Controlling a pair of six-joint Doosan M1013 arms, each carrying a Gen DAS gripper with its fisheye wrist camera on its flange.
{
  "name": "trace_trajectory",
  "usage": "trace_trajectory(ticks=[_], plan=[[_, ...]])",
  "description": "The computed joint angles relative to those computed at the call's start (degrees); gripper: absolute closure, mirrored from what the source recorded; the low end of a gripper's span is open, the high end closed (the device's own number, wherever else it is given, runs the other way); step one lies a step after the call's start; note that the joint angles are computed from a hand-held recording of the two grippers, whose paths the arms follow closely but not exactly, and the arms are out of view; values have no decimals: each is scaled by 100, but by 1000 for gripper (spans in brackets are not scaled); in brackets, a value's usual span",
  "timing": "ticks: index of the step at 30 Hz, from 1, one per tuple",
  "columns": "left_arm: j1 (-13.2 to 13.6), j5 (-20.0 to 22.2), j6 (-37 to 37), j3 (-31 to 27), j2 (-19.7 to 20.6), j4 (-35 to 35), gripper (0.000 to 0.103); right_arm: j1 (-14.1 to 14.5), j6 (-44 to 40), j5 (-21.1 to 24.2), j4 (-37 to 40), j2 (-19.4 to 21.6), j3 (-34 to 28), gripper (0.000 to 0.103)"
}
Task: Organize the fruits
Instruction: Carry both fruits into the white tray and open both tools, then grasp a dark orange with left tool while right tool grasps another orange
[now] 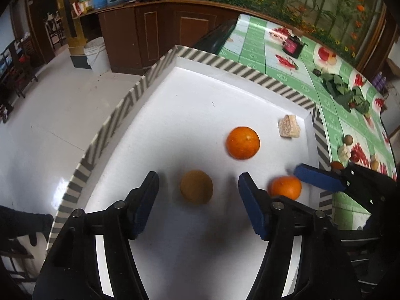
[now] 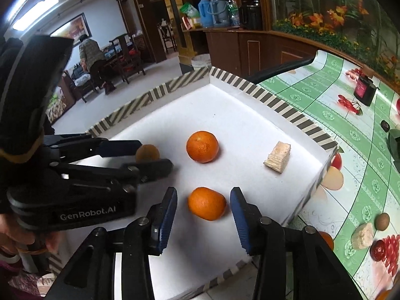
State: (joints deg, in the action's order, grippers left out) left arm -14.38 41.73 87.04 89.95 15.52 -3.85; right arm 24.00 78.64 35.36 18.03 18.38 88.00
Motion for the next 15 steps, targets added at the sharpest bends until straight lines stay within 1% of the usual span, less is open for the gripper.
trace_trajectory(ticks=[2, 5, 8, 11, 13, 15], plan=[[3, -6, -15, 12, -35, -7, 36, -35, -23, -70, 109, -90, 99, 60], [-31, -122, 34, 83, -134, -23, 36, -72, -54, -185, 185, -283, 304, 60], [-121, -329, 211, 195, -274, -118, 36, -143, -106, -507, 316, -631, 683, 60], [-233, -520, 453, 291, -388, -261, 36, -324, 93, -784, 393, -1005, 1094, 60], [-343, -624, 684, 351, -459, -381, 36, -450, 185, -838, 463, -1165, 1279, 60], [-435, -638, 887, 379, -497, -526, 36, -553, 791, -840, -33, -1318, 1451, 60]])
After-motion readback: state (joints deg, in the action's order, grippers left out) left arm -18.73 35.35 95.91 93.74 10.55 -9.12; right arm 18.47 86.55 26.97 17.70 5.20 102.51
